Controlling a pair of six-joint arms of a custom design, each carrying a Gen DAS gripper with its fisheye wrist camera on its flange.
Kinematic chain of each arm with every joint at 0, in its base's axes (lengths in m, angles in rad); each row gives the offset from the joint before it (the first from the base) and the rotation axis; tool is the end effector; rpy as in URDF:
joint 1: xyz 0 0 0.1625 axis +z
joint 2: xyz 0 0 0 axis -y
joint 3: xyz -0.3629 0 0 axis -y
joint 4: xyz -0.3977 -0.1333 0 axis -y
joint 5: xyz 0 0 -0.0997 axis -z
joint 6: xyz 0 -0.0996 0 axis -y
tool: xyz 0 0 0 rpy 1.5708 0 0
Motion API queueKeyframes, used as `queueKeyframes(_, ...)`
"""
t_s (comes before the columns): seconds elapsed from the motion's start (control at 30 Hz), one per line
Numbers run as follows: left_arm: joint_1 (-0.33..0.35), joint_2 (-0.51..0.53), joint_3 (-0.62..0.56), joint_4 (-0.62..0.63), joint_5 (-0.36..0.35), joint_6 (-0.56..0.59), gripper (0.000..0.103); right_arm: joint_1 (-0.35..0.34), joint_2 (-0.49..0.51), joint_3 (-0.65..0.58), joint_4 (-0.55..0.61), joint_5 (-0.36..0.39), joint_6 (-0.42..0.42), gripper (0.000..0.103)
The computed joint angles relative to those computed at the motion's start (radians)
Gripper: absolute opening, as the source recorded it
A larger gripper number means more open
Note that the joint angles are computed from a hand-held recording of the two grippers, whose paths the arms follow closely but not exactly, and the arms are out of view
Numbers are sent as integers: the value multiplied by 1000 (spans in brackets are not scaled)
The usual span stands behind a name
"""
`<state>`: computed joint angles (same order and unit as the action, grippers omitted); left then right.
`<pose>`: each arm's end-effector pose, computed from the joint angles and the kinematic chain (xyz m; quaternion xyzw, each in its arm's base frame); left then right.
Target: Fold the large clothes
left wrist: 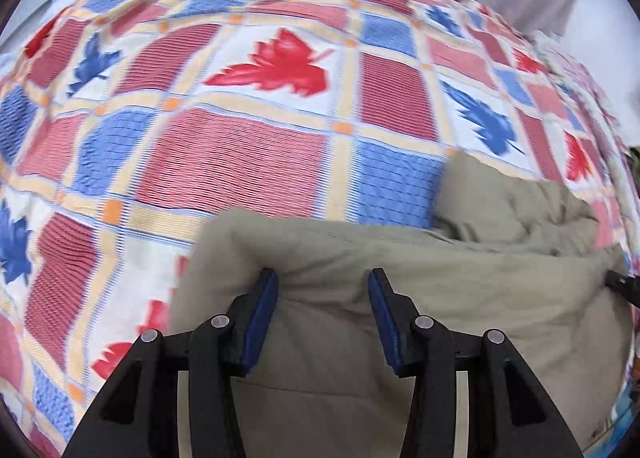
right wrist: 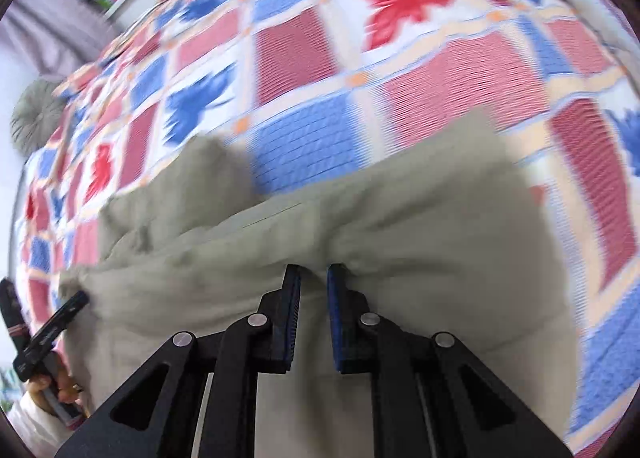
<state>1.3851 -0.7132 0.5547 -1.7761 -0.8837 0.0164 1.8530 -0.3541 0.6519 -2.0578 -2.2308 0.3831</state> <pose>0.0477 -0.8105 0.4262 0.0328 0.9275 -0.1977 0.3157 0.3014 -0.7802 0.1131 -0.0781 -0.9391 0.1898 0.2757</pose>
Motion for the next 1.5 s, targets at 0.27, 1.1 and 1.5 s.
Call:
queueKeyframes(0.27, 51, 47, -69, 40, -11, -78, 49, -39, -80, 143, -72, -31, 41, 13)
queueKeyframes(1.1, -5, -11, -121, 318, 44, -166, 52, 50, -122, 180, 48, -74, 180, 23)
queueKeyframes(1.5, -30, -149, 63, 333, 16, -172, 94, 112, -163, 282, 96, 8, 284, 24)
